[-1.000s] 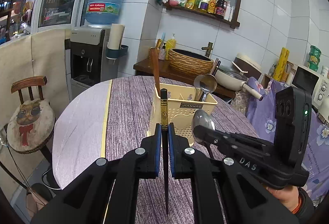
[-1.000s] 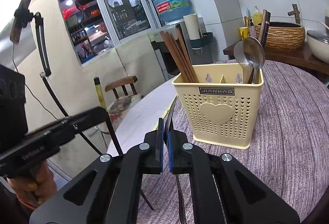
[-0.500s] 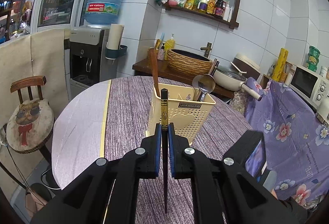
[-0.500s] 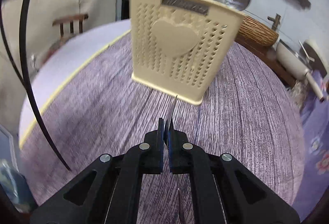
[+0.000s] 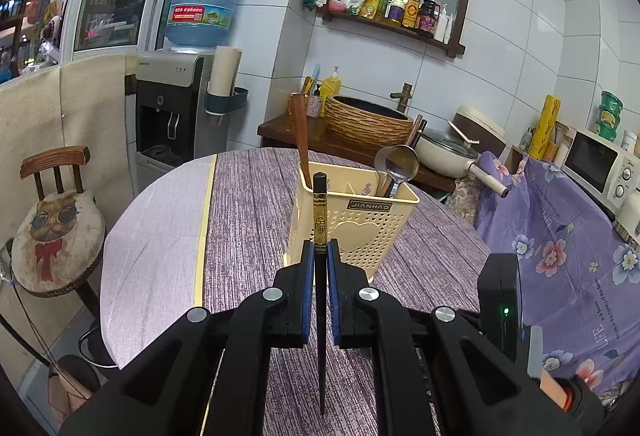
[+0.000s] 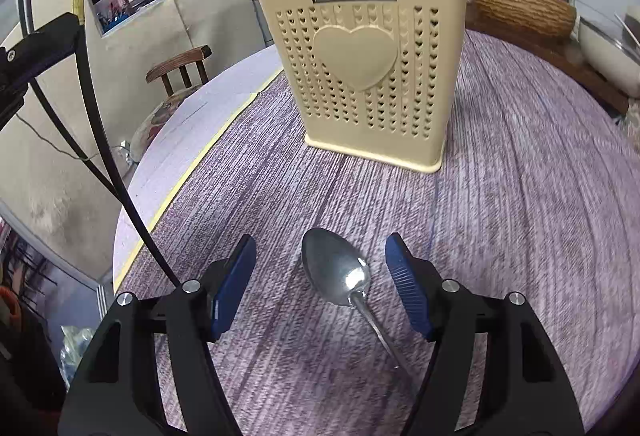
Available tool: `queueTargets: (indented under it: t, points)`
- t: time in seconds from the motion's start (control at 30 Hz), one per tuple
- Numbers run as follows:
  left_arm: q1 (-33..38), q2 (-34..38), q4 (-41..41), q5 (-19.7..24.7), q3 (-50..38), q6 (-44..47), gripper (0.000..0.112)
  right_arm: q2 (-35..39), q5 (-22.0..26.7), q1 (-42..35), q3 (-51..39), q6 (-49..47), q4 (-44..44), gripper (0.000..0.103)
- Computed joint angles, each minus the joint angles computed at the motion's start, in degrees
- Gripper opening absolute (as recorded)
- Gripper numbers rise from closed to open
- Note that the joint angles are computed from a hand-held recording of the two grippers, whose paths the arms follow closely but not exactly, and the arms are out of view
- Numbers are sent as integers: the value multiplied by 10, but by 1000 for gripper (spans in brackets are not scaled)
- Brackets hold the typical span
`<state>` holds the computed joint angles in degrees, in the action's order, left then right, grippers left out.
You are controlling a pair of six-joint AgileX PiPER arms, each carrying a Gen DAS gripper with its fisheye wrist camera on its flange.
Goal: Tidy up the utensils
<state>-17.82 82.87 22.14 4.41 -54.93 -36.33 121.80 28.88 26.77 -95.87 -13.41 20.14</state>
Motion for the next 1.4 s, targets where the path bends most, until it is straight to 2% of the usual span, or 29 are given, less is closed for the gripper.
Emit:
queueTargets:
  t: [0.03,0.07,0.13,0.17,0.33,0.5,0.53,0.63,0.7,0.77,0.87,1.0,1.13,1.2,1.4]
  points:
    - [0,0,2,0,0,-2,8,13,21,2,-23,-10,-7,83]
    - [-1,0,5,-1,0,-4,8,25,57,3,-52,-24,-23,83]
    - [-2,0,22,-1,1,-21,8,41,79,13,-78,0,-98,83]
    - [-2,0,30,-1,1,-29,8,56,106,17,-102,-6,-116,82]
    - [-4,-1,38,2,1,-38,8,123,192,26,-205,-29,-126,65]
    - [-6,1,48,5,-2,-47,8,160,235,20,-279,-45,-103,50]
    - [-6,1,46,5,-2,-44,8,165,248,19,-295,-48,-104,40]
    - [-7,3,71,6,-4,-70,8,181,280,21,-333,-44,-112,38]
    - [-6,3,47,5,-4,-46,8,175,271,18,-318,-49,-109,38]
    - [-7,3,51,6,-5,-49,8,157,242,15,-286,-42,-106,38]
    - [-6,5,55,4,-6,-50,8,89,165,1,-178,-48,-61,38]
    - [-6,5,65,4,-5,-62,8,-8,74,-31,-59,-88,56,38]
    - [-5,5,45,3,-5,-42,8,-84,25,-49,18,-123,137,38]
    - [-6,6,67,3,-6,-65,8,-119,-2,-50,57,-142,166,38]
    - [-10,6,89,2,-5,-88,8,-154,-26,-48,82,-137,182,38]
